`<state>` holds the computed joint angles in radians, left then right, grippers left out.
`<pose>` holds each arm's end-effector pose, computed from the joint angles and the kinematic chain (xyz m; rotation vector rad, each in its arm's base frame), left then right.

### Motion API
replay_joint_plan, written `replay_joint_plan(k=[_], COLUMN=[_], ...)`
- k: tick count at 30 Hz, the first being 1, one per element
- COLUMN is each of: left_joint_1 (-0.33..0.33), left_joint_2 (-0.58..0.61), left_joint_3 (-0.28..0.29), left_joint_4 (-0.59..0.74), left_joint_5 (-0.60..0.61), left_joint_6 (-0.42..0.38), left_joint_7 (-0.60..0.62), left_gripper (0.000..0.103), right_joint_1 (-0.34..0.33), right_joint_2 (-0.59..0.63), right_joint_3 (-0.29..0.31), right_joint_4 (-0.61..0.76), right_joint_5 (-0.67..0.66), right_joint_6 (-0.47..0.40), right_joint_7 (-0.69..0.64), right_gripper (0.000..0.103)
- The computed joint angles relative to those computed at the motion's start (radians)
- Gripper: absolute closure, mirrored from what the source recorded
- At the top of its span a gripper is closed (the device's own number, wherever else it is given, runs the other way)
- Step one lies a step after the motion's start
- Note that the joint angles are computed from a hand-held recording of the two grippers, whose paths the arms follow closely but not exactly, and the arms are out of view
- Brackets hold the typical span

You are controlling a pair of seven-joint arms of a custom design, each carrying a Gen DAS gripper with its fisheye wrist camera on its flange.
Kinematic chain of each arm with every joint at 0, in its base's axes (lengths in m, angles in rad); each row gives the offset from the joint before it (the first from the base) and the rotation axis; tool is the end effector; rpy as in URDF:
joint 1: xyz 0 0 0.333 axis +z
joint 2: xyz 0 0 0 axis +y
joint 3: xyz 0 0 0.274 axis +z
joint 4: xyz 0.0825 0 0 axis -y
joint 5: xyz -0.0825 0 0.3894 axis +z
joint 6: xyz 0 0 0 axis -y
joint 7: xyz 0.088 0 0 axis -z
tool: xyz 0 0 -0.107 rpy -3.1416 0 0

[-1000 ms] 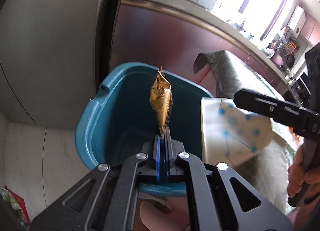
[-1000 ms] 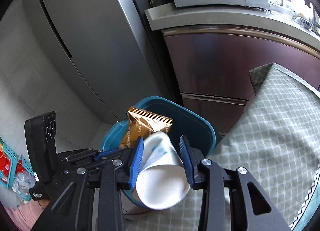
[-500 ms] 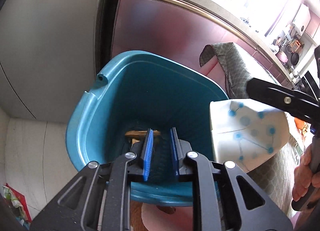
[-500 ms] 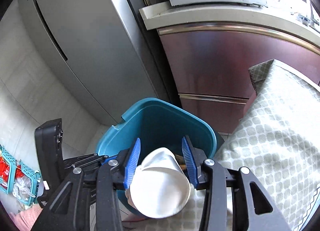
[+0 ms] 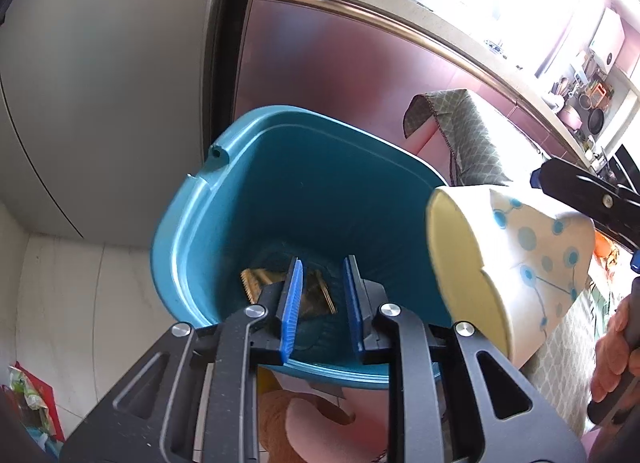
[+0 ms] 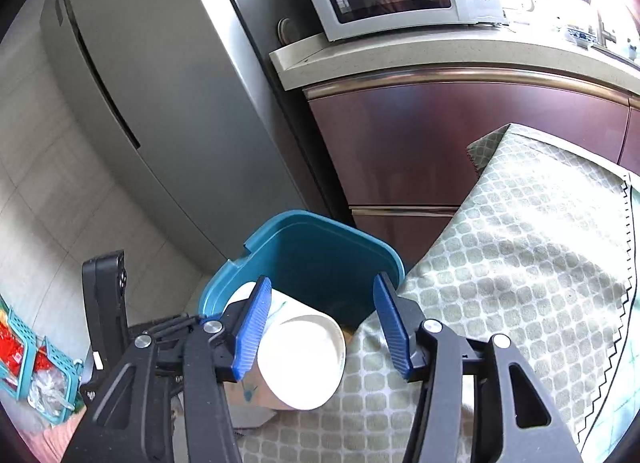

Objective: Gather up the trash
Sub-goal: 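Open the left tool to drop the wrapper while the right tool releases the cup, then move both tools back over the table toward the foam nets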

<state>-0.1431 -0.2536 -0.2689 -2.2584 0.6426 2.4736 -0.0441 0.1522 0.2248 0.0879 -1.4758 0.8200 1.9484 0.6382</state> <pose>0.4803 -0.2169 0.4688 -2.3839 1.0053 -0.7343 0.6235 0.1972 0.5536 -2.1905 0.7044 0.1649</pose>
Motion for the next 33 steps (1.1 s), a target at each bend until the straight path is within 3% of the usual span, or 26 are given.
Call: replay_joint_plan(k=[8,18,26,33], left_joint_1=[0.002,0.006,-0.003,-0.078], left_joint_2=[0.007,-0.024,-0.027,0.162], left_joint_3=[0.004,-0.001,-0.070,-0.079], left_joint_4=[0.002,-0.024,0.075,0.310], left_joint_5=[0.003,-0.004,0.174,0.288], left_joint_6=[0.022,0.027,0.011,0.087], left_joint_7=[-0.012,-0.021,-0.037,0.078], left_gripper=[0.083,0.083,0.069,0.060], right_joint_1=[0.030,-0.031,-0.119,-0.200], right_joint_2=[0.096,0.065,-0.077,-0.174], right_joint_3=[0.024,0.026,-0.050,-0.146], right_joint_4=[0.109,0.084,-0.033,-0.122], right_joint_5=[-0.042,0.017,0.127,0.186], right_joint_6=[0.043,-0.031,-0.128,-0.092], right_joint_7=[0.097,0.045,-0.141,-0.226], right_gripper=[0.053,0.049,0.041,0.038])
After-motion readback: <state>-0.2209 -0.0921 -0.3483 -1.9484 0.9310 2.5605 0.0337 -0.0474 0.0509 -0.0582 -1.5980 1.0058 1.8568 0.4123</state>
